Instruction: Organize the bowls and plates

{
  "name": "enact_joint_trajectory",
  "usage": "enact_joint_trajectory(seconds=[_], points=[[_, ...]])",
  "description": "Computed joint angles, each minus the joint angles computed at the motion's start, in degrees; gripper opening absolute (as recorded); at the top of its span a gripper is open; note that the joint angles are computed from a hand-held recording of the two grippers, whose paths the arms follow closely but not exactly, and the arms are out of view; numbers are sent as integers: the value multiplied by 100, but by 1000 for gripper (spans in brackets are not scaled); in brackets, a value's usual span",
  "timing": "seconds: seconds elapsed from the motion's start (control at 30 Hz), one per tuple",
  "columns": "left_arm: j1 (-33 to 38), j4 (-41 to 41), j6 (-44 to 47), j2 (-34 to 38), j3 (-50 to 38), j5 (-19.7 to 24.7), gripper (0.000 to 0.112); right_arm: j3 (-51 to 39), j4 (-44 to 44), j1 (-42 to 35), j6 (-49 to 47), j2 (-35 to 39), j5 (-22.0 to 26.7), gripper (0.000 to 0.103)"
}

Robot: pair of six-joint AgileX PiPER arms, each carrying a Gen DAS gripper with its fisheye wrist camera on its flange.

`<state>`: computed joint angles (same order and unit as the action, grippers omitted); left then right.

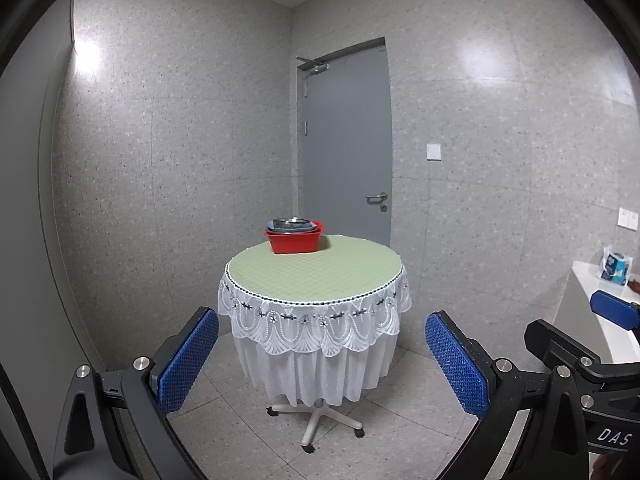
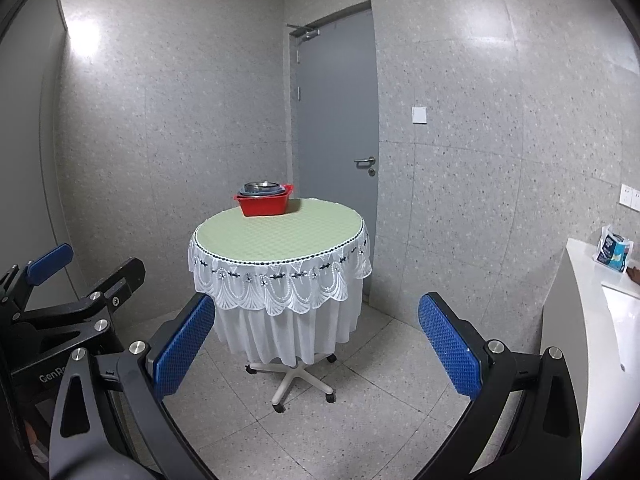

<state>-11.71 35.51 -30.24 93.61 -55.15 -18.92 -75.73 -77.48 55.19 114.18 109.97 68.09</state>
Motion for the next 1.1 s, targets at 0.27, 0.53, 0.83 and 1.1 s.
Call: enact_joint_trajectory(seconds=[0.27,0.53,0.83,1.1], points=[[-52,-238,228,133,-112,3,102,60,-4,-35,10,-42,-52,103],[-140,-581,509,271,-201,-10,102,48,18,-41,4,-26,-56,103],[-238,-1045,951,405,-239,-67,102,205,-16,-118,32,-131,-165,103],[-370,-1568,1422,492,-239,-91,102,272,-46,-192,37,-184,-250,103]])
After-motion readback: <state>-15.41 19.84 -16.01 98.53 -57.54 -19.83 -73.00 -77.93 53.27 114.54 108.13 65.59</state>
